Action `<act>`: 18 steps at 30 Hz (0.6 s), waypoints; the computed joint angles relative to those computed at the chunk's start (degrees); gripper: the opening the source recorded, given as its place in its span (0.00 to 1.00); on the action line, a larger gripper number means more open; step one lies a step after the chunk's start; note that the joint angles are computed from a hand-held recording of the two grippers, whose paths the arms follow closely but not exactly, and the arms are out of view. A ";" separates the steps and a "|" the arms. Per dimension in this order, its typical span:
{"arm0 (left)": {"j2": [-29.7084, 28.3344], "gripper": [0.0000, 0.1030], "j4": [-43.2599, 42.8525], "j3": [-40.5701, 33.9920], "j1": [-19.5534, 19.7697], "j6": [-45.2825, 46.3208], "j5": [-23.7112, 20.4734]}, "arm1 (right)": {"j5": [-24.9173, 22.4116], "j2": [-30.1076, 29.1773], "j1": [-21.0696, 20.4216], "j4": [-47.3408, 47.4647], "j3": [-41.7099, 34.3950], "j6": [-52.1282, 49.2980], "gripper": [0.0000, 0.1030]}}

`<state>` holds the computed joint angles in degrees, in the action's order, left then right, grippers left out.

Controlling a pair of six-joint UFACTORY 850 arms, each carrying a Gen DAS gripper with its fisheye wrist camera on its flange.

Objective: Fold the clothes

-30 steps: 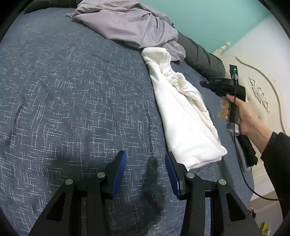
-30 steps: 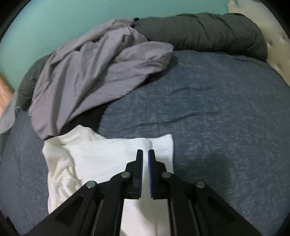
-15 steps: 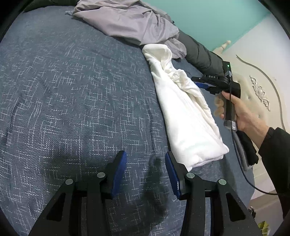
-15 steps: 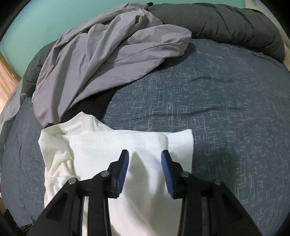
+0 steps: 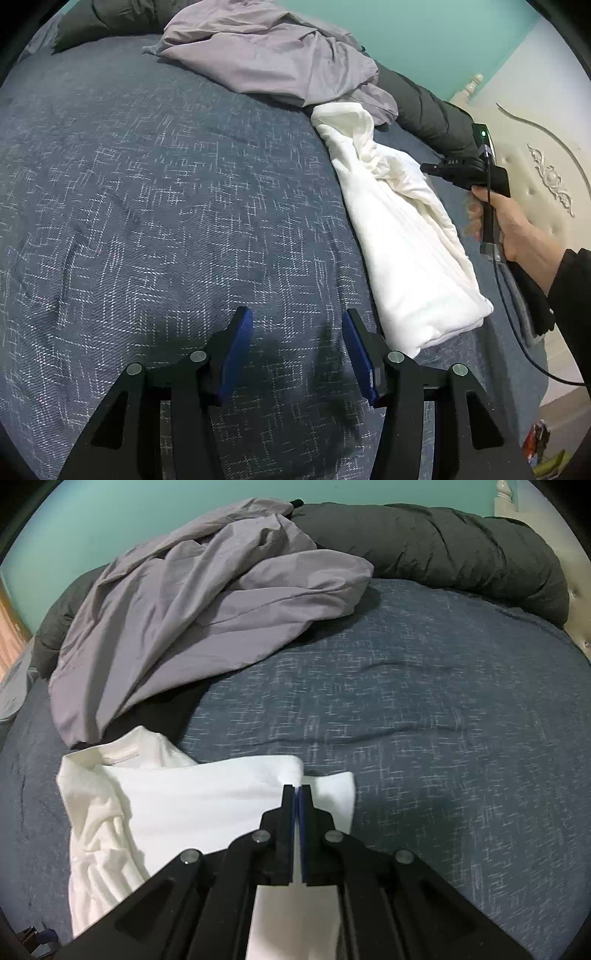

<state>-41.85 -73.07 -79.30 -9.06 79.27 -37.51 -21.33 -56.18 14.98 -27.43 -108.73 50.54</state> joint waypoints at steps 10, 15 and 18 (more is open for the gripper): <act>-0.48 0.53 -0.15 -0.24 0.78 0.54 -0.72 | -4.75 -1.88 0.30 0.12 -1.52 -0.75 0.01; -0.40 0.53 0.73 -0.47 0.66 -0.20 -0.35 | -4.44 2.66 3.33 -17.38 3.25 10.07 0.05; 0.14 0.53 1.04 0.01 0.26 -0.39 0.31 | 2.10 5.74 4.90 -14.65 6.67 3.77 0.22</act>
